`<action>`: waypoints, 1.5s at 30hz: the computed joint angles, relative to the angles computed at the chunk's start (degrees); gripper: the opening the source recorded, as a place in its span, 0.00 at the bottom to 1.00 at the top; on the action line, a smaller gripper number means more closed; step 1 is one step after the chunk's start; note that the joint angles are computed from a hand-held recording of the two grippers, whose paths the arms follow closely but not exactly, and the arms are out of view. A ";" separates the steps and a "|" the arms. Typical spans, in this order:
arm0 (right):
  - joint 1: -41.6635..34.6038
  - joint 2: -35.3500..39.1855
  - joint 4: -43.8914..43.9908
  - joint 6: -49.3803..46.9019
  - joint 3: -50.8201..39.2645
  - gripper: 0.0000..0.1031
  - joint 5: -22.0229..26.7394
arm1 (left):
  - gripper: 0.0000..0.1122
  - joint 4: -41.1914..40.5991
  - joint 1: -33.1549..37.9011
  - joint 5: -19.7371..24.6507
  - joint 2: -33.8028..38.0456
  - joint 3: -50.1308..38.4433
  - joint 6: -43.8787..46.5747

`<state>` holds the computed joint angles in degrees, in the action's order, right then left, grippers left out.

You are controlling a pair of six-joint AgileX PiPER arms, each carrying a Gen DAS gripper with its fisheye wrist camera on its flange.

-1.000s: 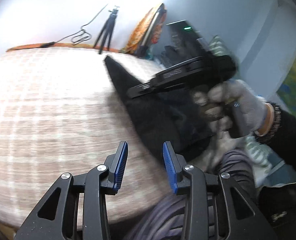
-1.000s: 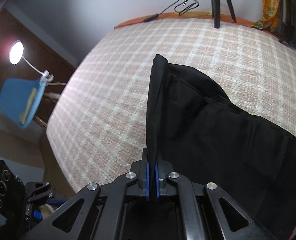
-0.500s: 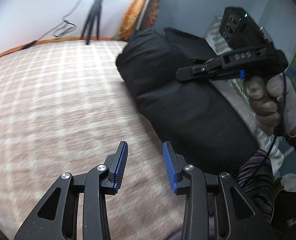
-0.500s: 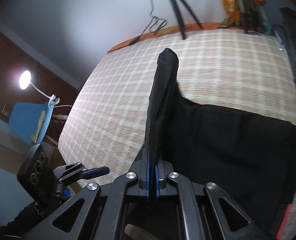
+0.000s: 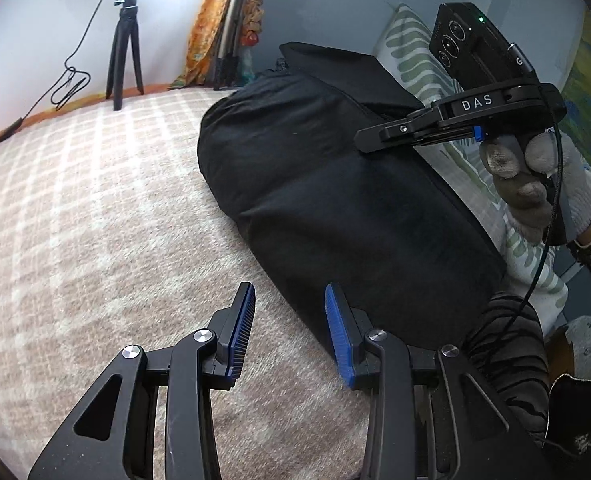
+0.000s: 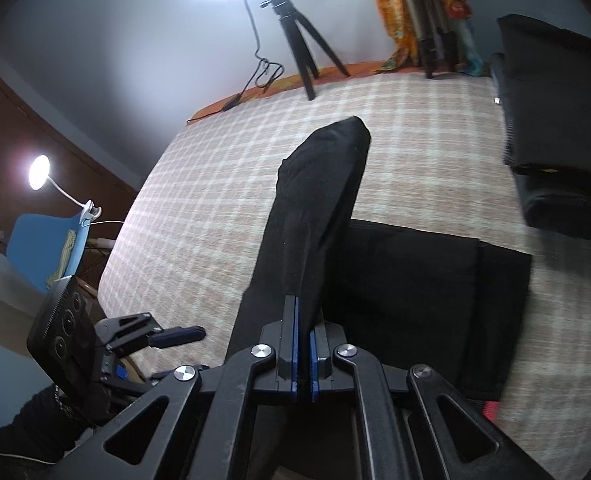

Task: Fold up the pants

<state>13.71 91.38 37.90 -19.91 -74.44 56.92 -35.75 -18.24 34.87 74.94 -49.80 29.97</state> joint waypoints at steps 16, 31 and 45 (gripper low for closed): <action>-10.29 1.15 -3.15 -7.14 1.63 0.01 2.33 | 0.31 13.01 -8.67 -0.65 4.76 -5.65 -11.28; -14.86 4.59 -0.61 -15.81 3.28 0.01 -0.42 | 0.31 16.54 -11.71 -1.10 8.82 -11.12 -13.94; -17.00 2.86 1.45 -19.88 7.87 0.01 -2.74 | 0.31 12.81 -18.68 -2.54 10.24 -8.62 1.96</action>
<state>-3.28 94.24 39.35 -39.79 -66.57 54.19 -22.94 -36.93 32.33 85.18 -58.43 31.93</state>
